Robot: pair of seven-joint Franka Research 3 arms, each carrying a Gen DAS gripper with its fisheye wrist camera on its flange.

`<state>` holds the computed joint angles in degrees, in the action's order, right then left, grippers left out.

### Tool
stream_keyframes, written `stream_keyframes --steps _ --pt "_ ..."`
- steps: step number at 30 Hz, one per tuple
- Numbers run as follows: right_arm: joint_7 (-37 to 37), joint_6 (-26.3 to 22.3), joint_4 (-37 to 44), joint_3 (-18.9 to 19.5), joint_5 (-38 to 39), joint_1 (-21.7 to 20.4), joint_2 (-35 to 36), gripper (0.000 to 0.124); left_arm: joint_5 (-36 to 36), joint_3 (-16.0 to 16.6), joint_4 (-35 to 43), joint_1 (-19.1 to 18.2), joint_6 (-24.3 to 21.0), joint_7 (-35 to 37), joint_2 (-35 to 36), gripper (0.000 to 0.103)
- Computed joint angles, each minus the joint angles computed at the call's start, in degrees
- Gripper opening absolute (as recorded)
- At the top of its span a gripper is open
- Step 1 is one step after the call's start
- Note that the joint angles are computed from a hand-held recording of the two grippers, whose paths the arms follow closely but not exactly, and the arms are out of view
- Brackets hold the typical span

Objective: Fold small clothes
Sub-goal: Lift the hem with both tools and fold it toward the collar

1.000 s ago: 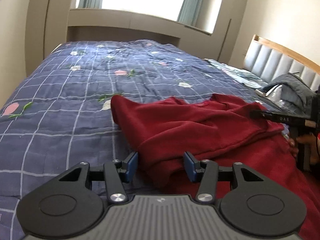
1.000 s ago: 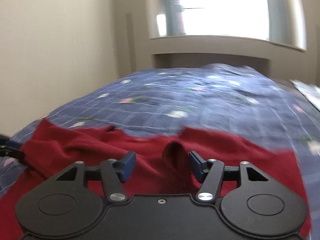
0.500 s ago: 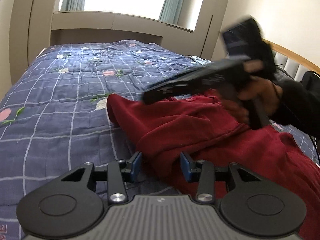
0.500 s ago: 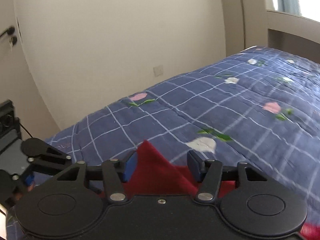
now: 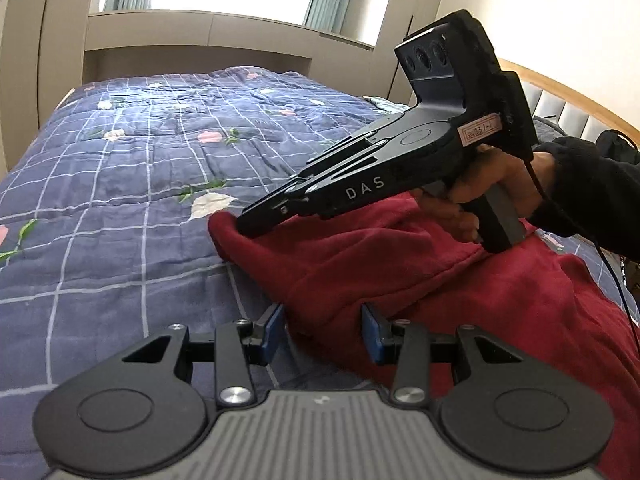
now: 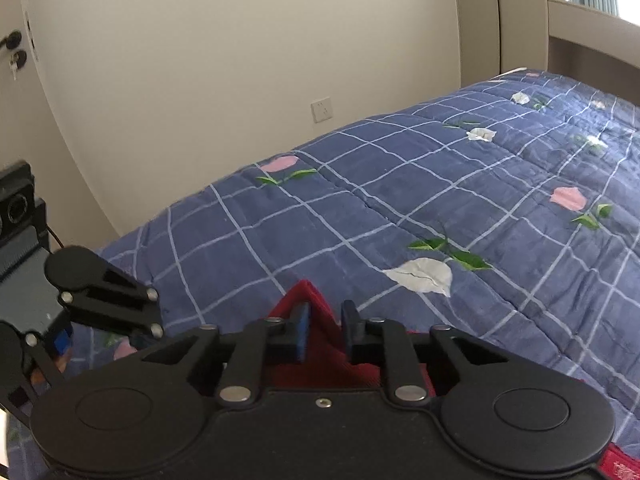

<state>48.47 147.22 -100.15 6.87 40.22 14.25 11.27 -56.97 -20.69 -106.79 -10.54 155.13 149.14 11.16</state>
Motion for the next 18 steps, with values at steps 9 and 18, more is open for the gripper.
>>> stream_keyframes --steps 9,18 --pt "-0.63 -11.85 7.44 0.79 3.33 -2.06 4.48 0.011 -0.47 -0.49 -0.08 -0.45 1.73 2.61 -0.02 0.016" --pt "0.49 6.16 -0.58 0.08 -4.11 2.37 0.07 0.003 -0.62 -1.23 -1.99 -1.00 6.73 3.12 -0.95 0.013"
